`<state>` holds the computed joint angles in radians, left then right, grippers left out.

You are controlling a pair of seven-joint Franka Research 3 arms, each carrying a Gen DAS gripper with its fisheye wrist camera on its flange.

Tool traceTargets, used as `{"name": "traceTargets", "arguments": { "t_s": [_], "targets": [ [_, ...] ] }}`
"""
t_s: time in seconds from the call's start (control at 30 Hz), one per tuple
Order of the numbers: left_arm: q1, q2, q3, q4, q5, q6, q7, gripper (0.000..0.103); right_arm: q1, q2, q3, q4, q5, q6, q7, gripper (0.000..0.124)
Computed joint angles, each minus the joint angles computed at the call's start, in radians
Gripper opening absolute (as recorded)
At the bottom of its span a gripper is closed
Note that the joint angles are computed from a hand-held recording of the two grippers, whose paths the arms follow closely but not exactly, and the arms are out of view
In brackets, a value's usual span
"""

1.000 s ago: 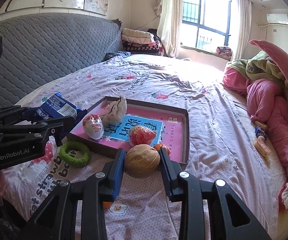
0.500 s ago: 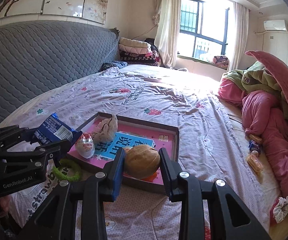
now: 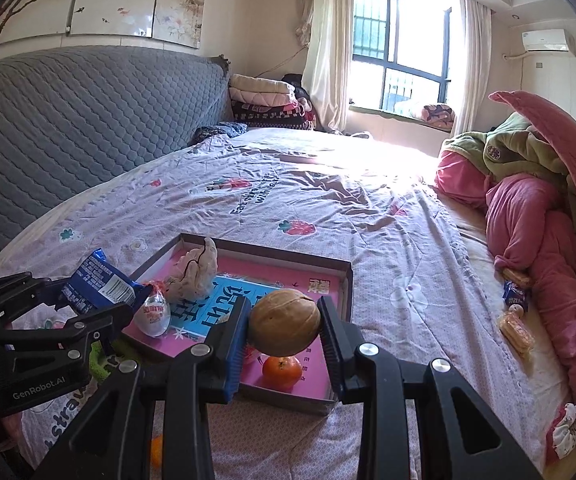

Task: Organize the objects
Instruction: 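Carry the snack package with the left tool while the right tool carries the walnut over the tray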

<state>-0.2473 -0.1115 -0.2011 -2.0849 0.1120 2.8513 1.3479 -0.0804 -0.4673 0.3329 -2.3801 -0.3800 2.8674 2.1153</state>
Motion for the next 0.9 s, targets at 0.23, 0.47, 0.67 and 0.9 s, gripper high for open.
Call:
{"name": "traceTargets", "arguments": {
  "t_s": [0.23, 0.47, 0.67, 0.9],
  "targets": [
    [0.013, 0.043, 0.0, 0.07, 0.0, -0.052, -0.006, 0.055, -0.014, 0.013, -0.005, 0.012, -0.02, -0.015, 0.001, 0.035],
    [0.019, 0.07, 0.0, 0.078, -0.052, -0.023, 0.043, 0.055, -0.021, 0.021, -0.016, 0.022, -0.046, -0.024, 0.002, 0.035],
    [0.018, 0.101, -0.007, 0.088, -0.102, -0.005, 0.106, 0.055, -0.027, 0.05, -0.014, 0.041, -0.067, -0.023, 0.024, 0.035],
    [0.03, 0.141, -0.017, 0.102, -0.147, 0.018, 0.146, 0.055, 0.018, 0.11, -0.047, 0.078, -0.09, -0.044, 0.054, 0.035]
  ]
}}
